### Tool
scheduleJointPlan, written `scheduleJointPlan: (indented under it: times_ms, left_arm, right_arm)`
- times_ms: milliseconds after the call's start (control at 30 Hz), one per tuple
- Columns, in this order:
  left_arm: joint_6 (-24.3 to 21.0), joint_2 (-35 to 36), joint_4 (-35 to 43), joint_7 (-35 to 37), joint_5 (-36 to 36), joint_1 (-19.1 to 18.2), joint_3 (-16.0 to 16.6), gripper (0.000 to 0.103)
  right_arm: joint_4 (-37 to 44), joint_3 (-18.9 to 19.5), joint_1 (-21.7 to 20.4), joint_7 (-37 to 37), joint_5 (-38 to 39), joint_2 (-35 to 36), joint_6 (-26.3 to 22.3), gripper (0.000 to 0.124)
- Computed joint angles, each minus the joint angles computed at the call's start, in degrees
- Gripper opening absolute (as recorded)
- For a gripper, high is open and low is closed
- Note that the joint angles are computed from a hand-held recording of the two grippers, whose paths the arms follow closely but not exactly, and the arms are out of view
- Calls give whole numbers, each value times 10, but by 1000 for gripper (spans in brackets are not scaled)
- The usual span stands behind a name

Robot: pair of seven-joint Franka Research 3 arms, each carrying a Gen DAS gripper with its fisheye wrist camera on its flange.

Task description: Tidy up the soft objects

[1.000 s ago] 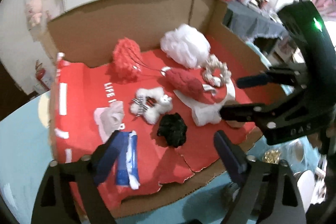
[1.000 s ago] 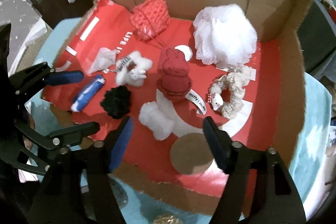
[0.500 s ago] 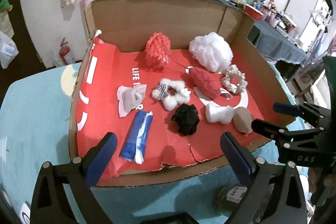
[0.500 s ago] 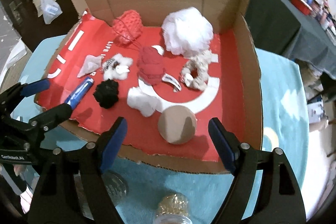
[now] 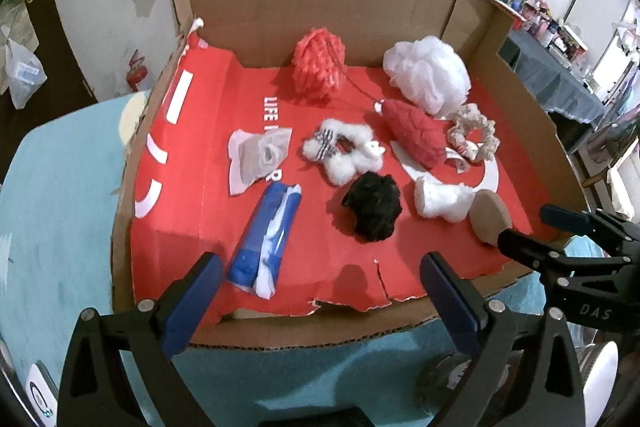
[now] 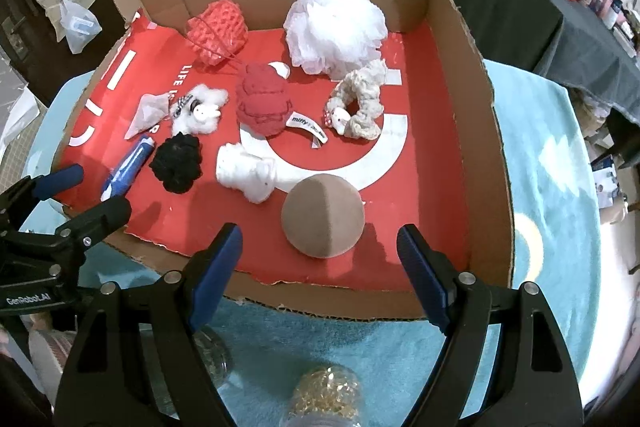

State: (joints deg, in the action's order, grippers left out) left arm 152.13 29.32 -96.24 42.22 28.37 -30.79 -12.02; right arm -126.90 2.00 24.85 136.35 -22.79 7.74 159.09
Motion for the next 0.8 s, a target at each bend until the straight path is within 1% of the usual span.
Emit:
scheduleJointPlan:
  times_ms: [100, 233, 600, 800]
  left_arm:
    - [0, -1, 0, -7, 3, -3, 4, 101]
    - [-6, 2, 3, 2, 1, -2, 0, 101]
    - [4, 1, -3, -4, 3, -1, 2, 101]
    - [5, 0, -4, -9, 12, -5, 6, 101]
  right_arm:
    - [1, -2, 3, 7, -8, 3, 0, 79]
    - [0, -2, 3, 11, -11, 4, 3, 79]
    - [-9, -7, 5, 44, -42, -2, 9, 79]
    - [-10, -5, 3, 50, -47, -2, 12, 79]
